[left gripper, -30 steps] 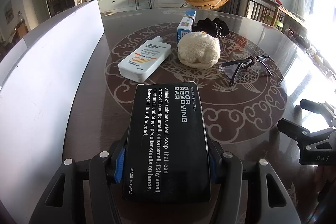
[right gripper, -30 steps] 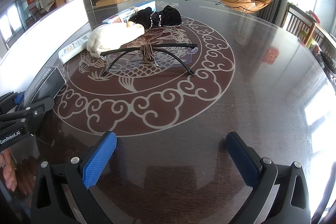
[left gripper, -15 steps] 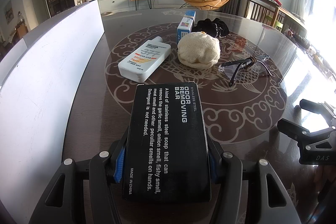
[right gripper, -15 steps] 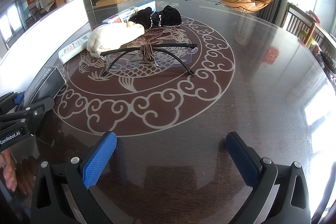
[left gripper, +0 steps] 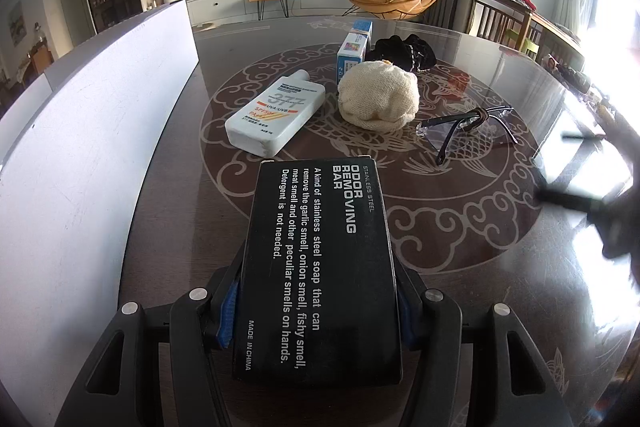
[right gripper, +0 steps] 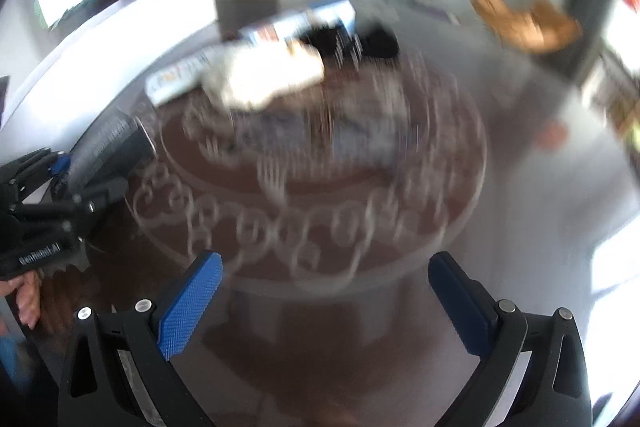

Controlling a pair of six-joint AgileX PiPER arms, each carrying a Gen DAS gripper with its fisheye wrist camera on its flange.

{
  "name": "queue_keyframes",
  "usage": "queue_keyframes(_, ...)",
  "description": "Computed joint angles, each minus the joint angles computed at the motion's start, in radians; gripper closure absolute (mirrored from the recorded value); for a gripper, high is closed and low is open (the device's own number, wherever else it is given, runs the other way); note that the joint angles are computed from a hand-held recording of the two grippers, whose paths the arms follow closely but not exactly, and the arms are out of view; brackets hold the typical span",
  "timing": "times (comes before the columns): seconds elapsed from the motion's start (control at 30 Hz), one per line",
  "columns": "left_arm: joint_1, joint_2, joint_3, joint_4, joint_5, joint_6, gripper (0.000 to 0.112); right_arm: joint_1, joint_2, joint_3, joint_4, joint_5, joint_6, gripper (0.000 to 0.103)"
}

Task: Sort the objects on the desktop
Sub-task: 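Hold the black box in the left tool while the right tool grasps the black glasses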

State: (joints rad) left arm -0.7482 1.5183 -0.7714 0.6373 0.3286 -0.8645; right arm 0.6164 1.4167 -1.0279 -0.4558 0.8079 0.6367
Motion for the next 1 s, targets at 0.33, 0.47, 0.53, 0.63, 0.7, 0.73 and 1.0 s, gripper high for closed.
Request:
queue_keyframes(0.33,0.000,0.001,0.001,0.005,-0.002,-0.004,0.054,-0.183,0.301,-0.323,0.323,0.054,-0.465,0.000)
queue_keyframes(0.47,0.000,0.001,0.002,0.005,-0.003,-0.005,0.054,-0.193,0.297,-0.231,0.383,-0.030,-0.474,0.000)
queue_keyframes(0.53,0.001,0.002,0.002,0.005,-0.003,-0.005,0.054,-0.173,0.258,-0.163,0.363,-0.072,-0.451,0.000)
queue_keyframes(0.63,0.000,0.002,0.002,0.007,-0.004,-0.007,0.054,-0.152,0.203,-0.103,0.391,-0.073,-0.462,0.001)
queue_keyframes(0.7,0.001,0.002,0.002,0.007,-0.004,-0.006,0.054,-0.155,0.175,-0.088,0.391,-0.054,-0.476,0.001)
queue_keyframes(0.73,0.001,0.002,0.003,0.007,-0.005,-0.006,0.054,-0.168,0.165,-0.092,0.395,-0.039,-0.484,0.001)
queue_keyframes(1.0,0.004,-0.006,0.010,0.000,-0.007,0.004,0.054,-0.287,0.234,-0.211,0.522,0.041,-0.503,0.021)
